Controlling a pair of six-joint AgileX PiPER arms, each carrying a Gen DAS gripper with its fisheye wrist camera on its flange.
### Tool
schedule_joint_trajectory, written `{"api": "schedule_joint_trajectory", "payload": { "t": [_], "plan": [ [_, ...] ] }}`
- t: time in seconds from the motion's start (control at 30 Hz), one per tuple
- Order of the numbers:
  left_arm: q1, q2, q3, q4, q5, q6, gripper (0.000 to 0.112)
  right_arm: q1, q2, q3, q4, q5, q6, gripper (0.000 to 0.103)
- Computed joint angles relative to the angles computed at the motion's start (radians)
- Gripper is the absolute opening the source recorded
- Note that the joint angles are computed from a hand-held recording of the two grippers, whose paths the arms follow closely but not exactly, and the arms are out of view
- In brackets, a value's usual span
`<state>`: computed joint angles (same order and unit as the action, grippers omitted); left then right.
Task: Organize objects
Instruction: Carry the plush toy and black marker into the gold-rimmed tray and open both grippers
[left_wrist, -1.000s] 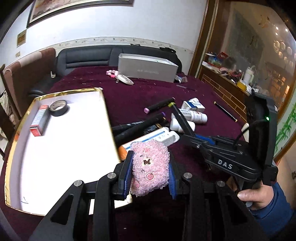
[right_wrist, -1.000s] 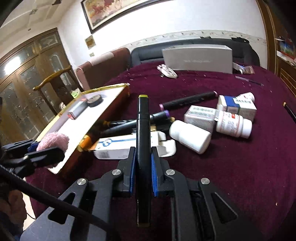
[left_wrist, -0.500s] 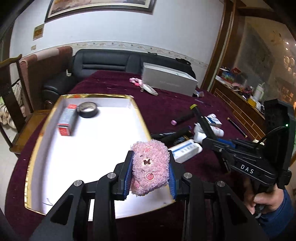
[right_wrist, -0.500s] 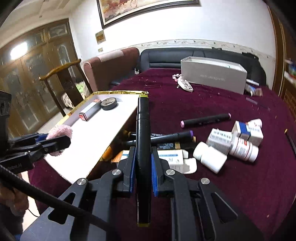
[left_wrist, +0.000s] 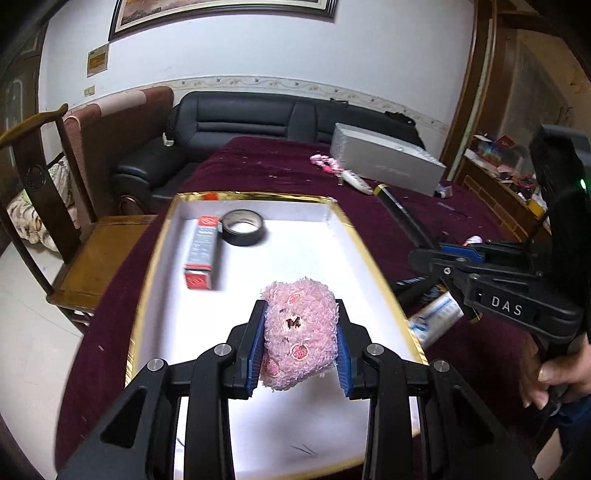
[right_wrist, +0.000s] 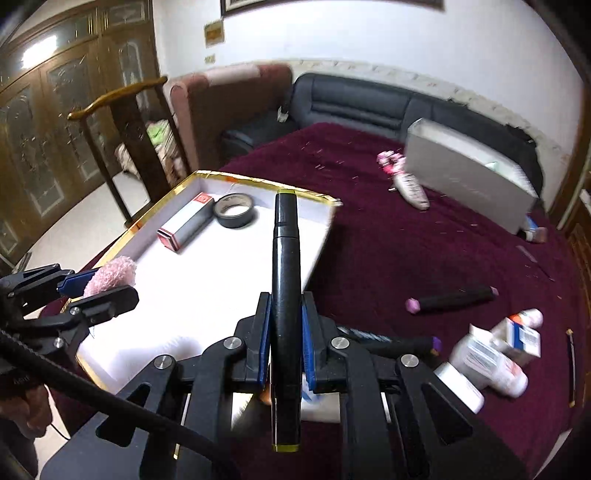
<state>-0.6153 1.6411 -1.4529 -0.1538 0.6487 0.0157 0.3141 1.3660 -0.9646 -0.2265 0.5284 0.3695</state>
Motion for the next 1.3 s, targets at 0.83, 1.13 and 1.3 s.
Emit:
{"api": "schedule_joint_trajectory", "payload": {
  "t": [0.83, 1.13, 1.3],
  "plan": [
    [0.076, 0.583, -0.827, 0.046, 0.505, -0.045, 0.029, -0.109, 0.617, -0.627, 0.341, 0.311, -0.179, 0.012],
    [0.087, 0.612, -0.867, 0.053, 0.495, -0.045, 0.029, -0.104, 0.646, -0.682, 0.342, 0.326, -0.162, 0.012],
    [0.093, 0.596, -0.832, 0.041, 0.457, -0.034, 0.029, -0.109, 0.644, -0.678, 0.348, 0.326, -0.175, 0.013]
  ]
}}
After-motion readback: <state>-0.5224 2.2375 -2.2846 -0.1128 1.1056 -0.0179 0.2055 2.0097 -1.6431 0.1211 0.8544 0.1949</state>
